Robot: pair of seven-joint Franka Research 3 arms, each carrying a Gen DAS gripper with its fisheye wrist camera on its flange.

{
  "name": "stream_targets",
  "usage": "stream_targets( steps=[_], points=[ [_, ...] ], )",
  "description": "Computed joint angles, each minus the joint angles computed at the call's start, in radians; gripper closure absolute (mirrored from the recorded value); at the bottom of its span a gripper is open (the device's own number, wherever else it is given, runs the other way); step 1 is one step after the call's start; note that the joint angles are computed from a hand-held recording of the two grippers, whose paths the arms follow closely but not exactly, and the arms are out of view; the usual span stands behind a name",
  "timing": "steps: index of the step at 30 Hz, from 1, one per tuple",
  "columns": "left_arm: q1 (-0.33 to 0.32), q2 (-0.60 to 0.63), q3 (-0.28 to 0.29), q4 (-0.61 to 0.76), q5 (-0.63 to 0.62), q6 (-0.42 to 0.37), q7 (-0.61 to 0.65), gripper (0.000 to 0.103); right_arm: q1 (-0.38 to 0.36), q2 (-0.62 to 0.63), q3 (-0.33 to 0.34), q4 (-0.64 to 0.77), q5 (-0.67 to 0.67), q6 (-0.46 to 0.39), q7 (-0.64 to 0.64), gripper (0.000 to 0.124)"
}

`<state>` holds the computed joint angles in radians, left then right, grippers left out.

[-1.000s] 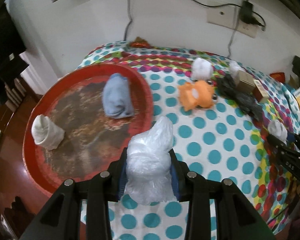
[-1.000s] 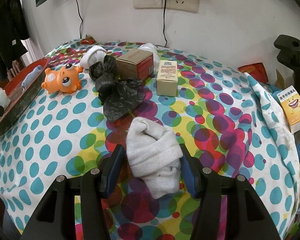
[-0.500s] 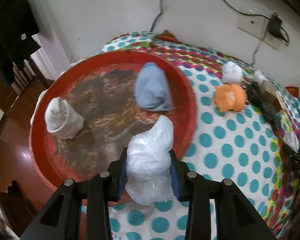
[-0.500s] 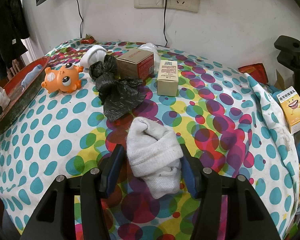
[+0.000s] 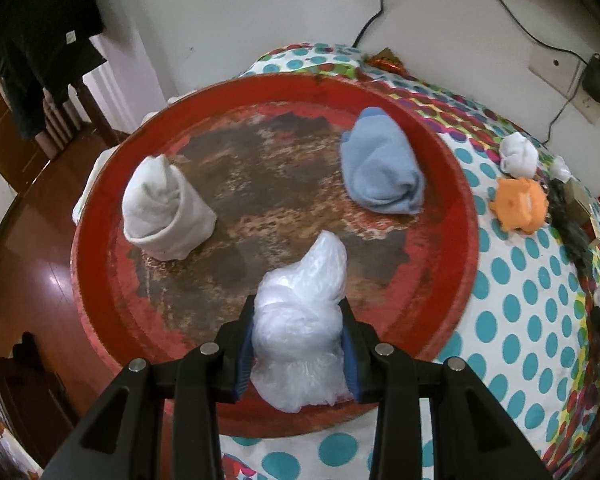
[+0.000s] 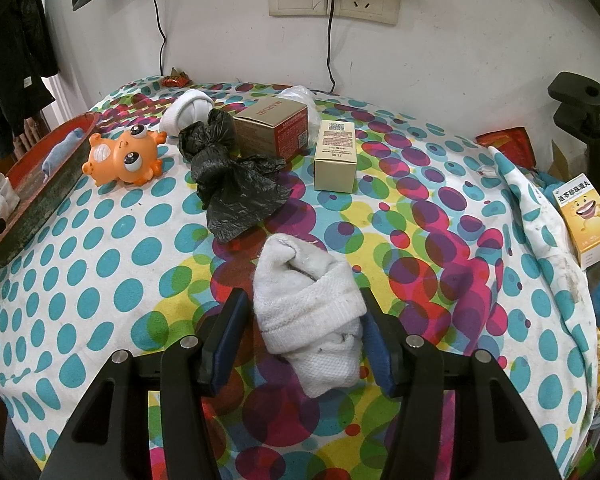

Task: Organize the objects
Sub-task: 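Carry the plastic-wrapped bundle with the left gripper over the red tray, then lower the plastic bundle beside the white cloth bundle and open the left gripper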

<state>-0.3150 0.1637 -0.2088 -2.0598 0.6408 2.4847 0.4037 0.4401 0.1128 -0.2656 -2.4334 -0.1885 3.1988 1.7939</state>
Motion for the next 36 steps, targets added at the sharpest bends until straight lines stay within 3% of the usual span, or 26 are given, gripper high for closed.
stream_targets(
  steps=[27, 36],
  points=[
    [0.095, -0.025, 0.040, -0.050, -0.029, -0.022, -0.001, 0.066, -0.003, -0.001, 0.005, 0.001, 0.005, -0.002, -0.005, 0.070],
    [0.113, -0.023, 0.036, -0.051, -0.073, -0.004, 0.058, 0.062, -0.007, -0.001, 0.008, 0.001, -0.001, -0.001, 0.000, 0.070]
  ],
)
